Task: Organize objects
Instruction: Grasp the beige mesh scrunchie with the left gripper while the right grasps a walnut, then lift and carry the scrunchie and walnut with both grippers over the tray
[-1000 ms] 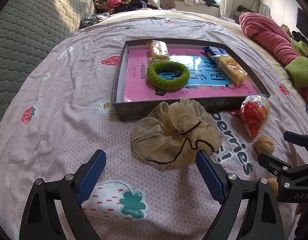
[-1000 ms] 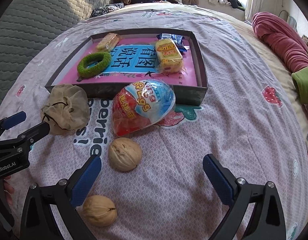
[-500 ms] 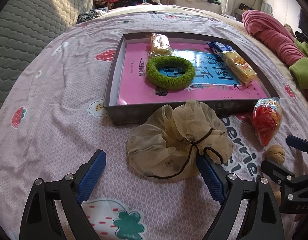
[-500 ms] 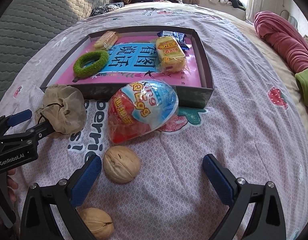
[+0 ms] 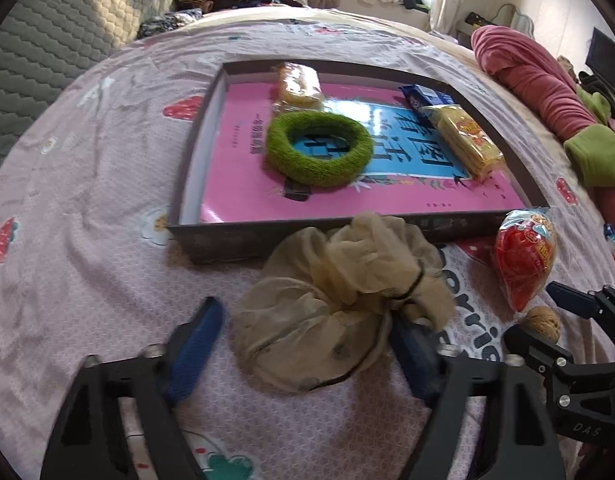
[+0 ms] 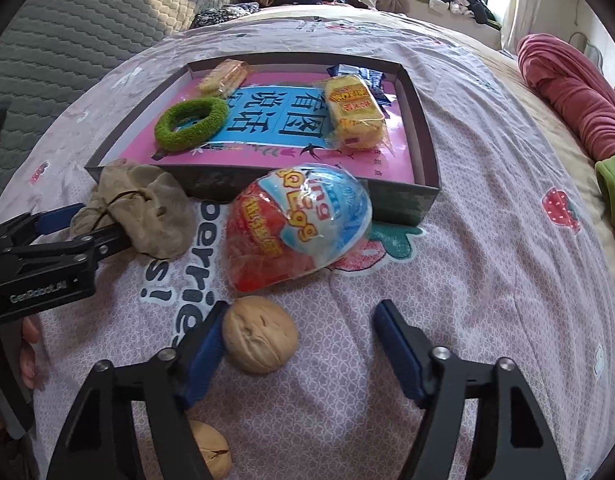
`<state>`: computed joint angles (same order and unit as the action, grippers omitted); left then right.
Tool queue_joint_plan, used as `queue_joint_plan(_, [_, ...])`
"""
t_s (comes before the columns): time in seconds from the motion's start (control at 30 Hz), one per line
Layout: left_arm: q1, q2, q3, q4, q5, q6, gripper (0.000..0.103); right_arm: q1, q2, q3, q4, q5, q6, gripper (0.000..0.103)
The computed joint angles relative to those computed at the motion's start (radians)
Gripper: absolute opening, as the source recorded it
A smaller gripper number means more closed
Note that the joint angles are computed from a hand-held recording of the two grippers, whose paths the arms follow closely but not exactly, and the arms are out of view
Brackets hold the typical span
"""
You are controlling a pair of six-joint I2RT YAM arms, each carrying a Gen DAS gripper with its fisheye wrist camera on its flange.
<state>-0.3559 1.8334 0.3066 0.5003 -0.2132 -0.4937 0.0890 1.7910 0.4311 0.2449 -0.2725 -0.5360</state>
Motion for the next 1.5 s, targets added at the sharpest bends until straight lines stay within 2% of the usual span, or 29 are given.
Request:
queue_joint_plan(0.17, [0.002, 0.018, 0.016, 0.009, 0.039, 0.005, 0.042, -0.002, -0.012, -0.002, -0.011, -0.011, -0.012, 0.058])
queue_joint_plan(0.2, [0.008, 0.016, 0.011, 0.02, 0.054, 0.005, 0.031, -0.006, -0.018, -0.003, -0.014, -0.017, -0.016, 0.054])
queue_joint_plan(0.23, [0.018, 0.015, 0.003, 0.035, 0.081, 0.003, 0.014, -0.011, -0.023, -0.004, -0.017, -0.023, -0.019, 0.048])
queue_joint_plan(0.27, [0.021, 0.01, -0.003, 0.04, 0.092, 0.0, 0.013, -0.015, -0.026, -0.005, -0.019, -0.028, -0.022, 0.046])
queue_joint_plan(0.37, [0.004, -0.013, -0.015, 0.032, 0.089, 0.0, 0.011, -0.029, -0.036, -0.001, -0.045, -0.05, -0.041, 0.034])
queue_joint_plan(0.57, [-0.066, -0.093, -0.033, -0.03, 0.016, -0.037, 0.01, -0.066, -0.069, -0.01, -0.078, -0.081, -0.066, 0.034])
queue_joint_plan(1.0, [-0.107, -0.315, -0.088, -0.182, -0.044, -0.09, 0.01, -0.153, -0.23, -0.038, -0.207, -0.146, -0.12, 0.034])
queue_joint_plan(1.5, [-0.239, -0.713, -0.044, -0.611, -0.172, -0.165, 0.01, -0.2, -0.513, -0.009, -0.481, -0.21, -0.149, 0.034])
